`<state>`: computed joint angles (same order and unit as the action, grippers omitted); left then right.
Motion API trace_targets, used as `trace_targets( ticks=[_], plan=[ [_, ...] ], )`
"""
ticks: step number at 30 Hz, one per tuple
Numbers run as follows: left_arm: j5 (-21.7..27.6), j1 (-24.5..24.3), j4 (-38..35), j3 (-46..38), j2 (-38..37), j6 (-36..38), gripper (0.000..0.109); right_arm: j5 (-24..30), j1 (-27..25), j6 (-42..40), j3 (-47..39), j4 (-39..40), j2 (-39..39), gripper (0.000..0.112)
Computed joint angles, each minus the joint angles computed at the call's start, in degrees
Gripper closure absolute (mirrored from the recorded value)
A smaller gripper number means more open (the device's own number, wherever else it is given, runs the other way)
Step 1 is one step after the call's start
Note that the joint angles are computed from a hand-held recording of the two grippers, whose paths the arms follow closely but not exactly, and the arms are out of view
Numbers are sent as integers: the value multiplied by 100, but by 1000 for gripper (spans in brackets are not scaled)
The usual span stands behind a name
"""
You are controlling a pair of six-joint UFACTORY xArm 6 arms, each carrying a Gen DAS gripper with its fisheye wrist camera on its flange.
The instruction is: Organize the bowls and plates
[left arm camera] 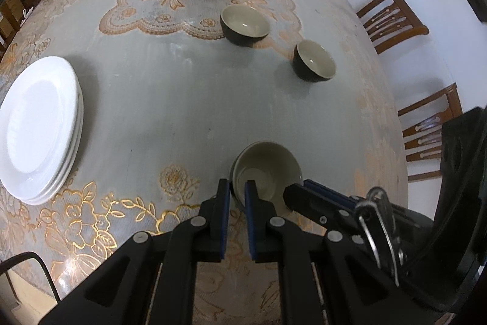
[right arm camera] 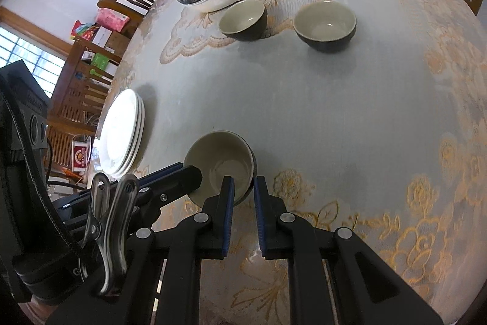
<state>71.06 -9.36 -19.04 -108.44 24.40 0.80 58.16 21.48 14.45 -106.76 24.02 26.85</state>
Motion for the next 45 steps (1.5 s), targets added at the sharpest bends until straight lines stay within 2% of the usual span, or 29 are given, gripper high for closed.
trace_targets(
  ticks=[22, 24, 26, 32, 45],
  plan=[
    [-74, 95, -156, 625, -372, 407, 100, -248, 261, 574, 429, -282, -231, 96],
    [-99, 86, -115, 643, -398, 431, 98, -307, 261, 603, 508, -269, -278, 95],
    [-103, 81, -50, 649, -418, 421, 93, -350, 265, 643, 543, -305, -308, 95],
    [-94, 101, 167, 612, -430, 323, 82, -431, 271, 839, 613, -446, -381, 86],
    [-221, 216, 230, 648, -569, 535, 75, -517, 355, 1153, 588, -787, -472, 77]
  ],
)
